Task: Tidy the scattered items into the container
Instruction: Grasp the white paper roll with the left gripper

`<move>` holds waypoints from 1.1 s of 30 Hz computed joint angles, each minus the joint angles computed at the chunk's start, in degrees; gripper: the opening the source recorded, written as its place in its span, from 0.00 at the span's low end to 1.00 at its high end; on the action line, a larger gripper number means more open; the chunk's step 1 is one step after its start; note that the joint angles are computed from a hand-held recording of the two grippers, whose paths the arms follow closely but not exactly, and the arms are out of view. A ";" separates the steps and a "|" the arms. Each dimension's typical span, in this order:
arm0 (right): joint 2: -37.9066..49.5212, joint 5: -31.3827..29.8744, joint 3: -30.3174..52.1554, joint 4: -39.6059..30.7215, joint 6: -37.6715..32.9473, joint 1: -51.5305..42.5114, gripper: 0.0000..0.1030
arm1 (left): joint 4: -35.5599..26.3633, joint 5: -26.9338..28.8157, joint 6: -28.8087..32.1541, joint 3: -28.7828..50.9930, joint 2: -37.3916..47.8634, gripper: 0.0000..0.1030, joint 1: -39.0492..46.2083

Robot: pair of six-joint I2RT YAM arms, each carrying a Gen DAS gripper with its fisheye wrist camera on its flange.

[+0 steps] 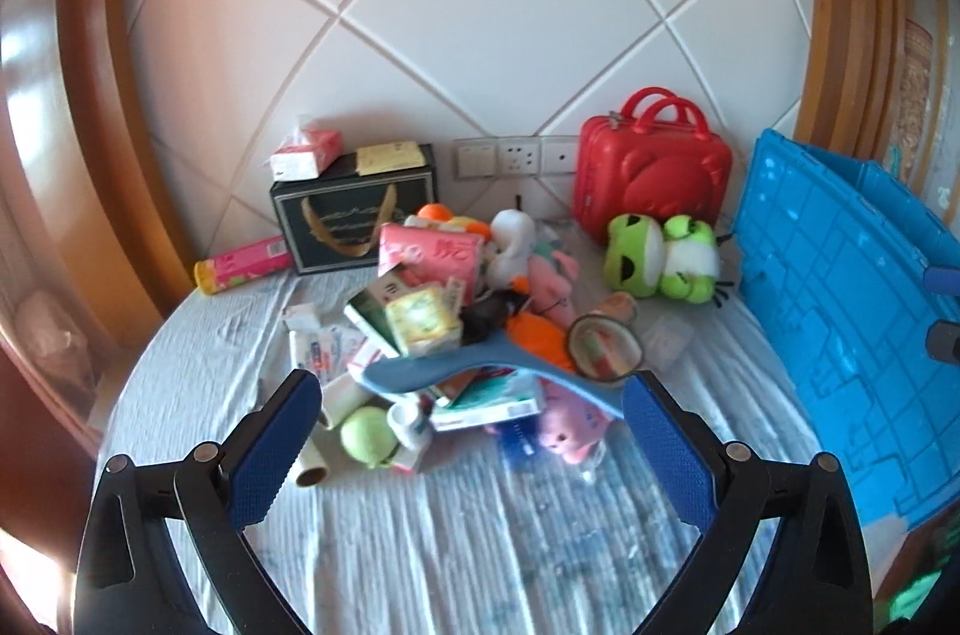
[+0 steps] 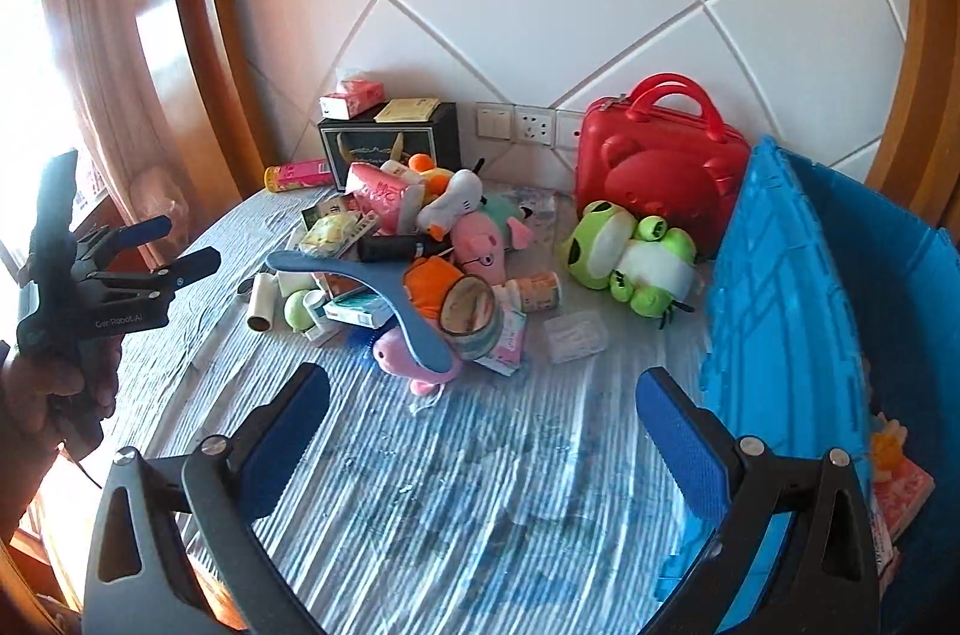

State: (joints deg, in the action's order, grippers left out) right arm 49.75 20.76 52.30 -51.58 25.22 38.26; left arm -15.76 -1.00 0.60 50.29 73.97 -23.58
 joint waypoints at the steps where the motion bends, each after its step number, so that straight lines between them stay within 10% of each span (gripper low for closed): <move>1: 3.12 1.17 0.57 1.32 1.65 2.28 1.00 | 0.94 1.91 1.41 -1.09 0.35 0.99 2.95; 18: 46.61 3.48 13.68 19.07 7.92 9.29 1.00 | 21.29 14.88 10.14 10.13 44.51 0.81 28.17; 33: 56.97 3.81 20.86 17.44 7.33 9.04 1.00 | 14.66 12.96 7.67 30.83 66.17 0.49 27.00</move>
State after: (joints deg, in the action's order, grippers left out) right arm 106.72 24.57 73.16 -34.14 32.55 47.30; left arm -1.10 11.96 8.27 81.13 140.14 3.41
